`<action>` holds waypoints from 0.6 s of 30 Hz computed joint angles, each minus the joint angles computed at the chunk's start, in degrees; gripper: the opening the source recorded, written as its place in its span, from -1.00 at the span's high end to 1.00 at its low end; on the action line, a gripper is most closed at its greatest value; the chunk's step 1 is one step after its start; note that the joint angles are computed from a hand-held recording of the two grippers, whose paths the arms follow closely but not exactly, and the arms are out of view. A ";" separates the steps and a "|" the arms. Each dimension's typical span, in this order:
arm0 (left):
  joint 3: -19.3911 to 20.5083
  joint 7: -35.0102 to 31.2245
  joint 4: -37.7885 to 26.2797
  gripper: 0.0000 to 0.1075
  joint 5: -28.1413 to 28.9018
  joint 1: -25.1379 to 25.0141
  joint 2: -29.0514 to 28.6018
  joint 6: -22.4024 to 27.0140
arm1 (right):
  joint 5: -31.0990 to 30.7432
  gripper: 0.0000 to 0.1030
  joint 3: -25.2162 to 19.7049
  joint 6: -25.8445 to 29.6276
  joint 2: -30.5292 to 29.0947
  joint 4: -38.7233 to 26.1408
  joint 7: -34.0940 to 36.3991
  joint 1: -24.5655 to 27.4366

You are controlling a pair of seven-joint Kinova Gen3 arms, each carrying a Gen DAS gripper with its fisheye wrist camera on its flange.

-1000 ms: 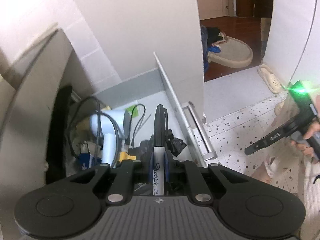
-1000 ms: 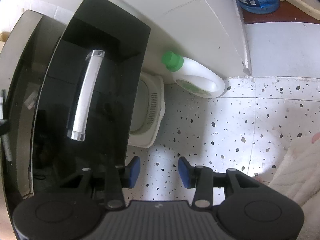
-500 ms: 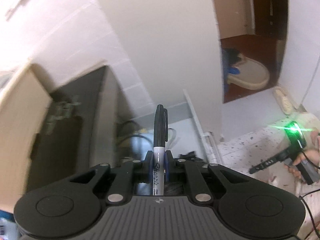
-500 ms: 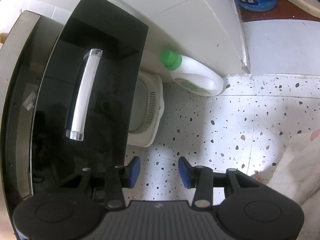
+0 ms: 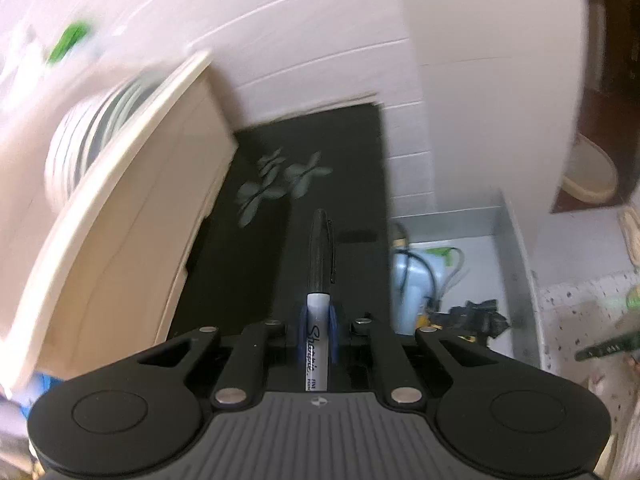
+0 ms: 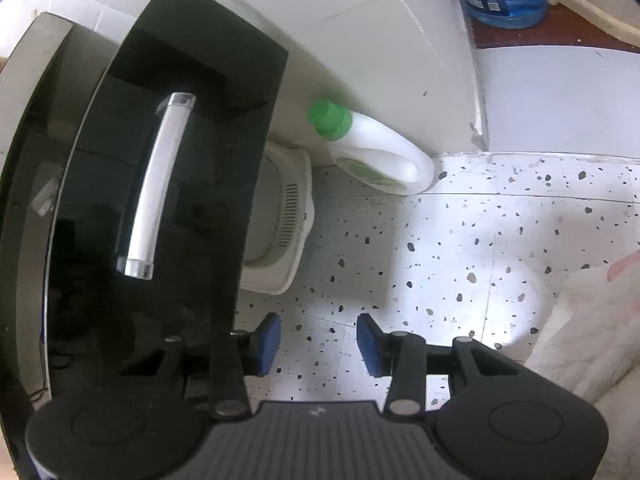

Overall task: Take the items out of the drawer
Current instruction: 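Carry the marker onto the black flower-decal surface and open the left gripper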

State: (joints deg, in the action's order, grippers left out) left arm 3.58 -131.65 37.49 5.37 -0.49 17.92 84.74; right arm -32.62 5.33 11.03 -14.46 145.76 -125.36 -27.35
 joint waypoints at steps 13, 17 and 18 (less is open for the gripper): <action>-1.57 5.69 -6.79 0.79 -4.08 -0.03 6.10 4.83 | 1.83 0.20 -2.16 1.34 0.68 -0.85 -1.92 2.74; -1.60 5.19 -8.47 0.79 -5.14 0.74 7.19 6.59 | 2.08 0.20 -3.12 1.34 0.80 -0.99 -2.35 3.53; -1.65 5.25 -8.88 0.79 -5.35 0.90 7.51 6.90 | 2.34 0.20 -3.55 1.40 0.77 -1.03 -2.65 3.91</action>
